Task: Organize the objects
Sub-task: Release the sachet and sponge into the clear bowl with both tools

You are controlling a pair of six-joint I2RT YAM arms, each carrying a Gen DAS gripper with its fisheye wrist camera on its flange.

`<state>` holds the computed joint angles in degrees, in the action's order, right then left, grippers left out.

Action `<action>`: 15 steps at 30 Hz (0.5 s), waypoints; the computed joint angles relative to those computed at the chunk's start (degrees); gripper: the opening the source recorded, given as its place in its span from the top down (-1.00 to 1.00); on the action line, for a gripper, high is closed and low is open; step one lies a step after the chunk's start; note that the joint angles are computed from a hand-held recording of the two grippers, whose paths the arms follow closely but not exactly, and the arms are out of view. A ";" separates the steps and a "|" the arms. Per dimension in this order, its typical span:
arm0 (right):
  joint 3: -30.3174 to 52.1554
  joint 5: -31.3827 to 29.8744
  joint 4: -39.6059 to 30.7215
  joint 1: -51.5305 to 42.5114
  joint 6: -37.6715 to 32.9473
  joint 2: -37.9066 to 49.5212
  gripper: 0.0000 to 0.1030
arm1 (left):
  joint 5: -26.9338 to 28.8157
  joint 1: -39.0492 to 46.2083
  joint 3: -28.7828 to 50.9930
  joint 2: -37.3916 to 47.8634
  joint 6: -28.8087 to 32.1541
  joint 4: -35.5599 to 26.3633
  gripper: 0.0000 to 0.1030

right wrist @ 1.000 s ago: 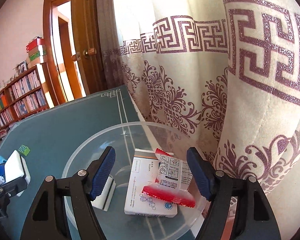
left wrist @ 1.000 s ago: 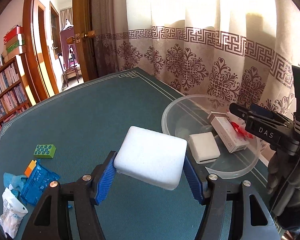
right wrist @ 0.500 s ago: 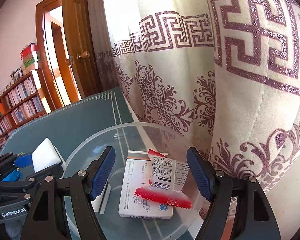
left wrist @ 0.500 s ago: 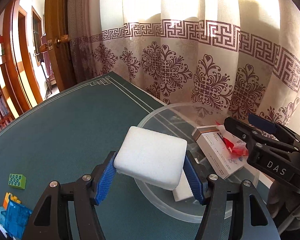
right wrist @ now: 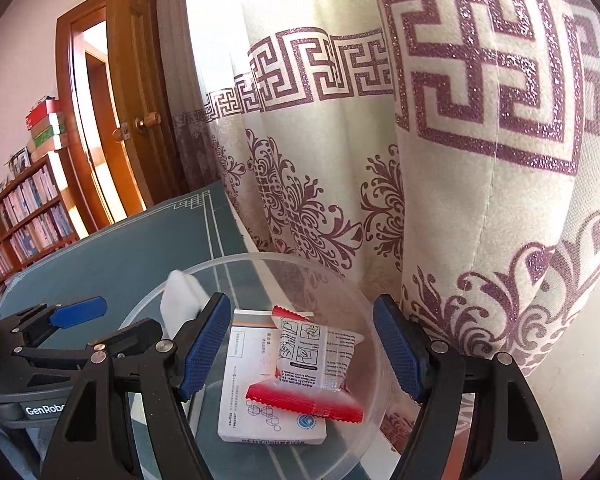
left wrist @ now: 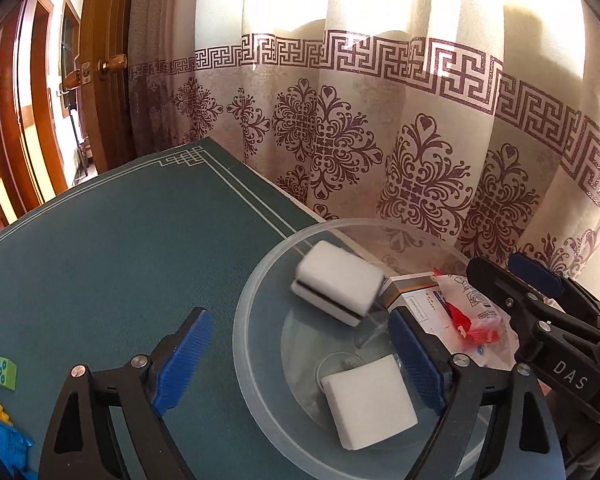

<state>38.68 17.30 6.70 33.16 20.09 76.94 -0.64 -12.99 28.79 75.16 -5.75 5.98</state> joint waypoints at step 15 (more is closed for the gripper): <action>-0.62 -0.46 0.80 3.24 -1.99 0.12 -0.46 | -5.38 1.61 -5.07 -6.81 -0.79 -2.20 -0.87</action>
<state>38.06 16.84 7.49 36.40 18.10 77.06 -6.02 -11.38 23.71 68.35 -6.54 3.78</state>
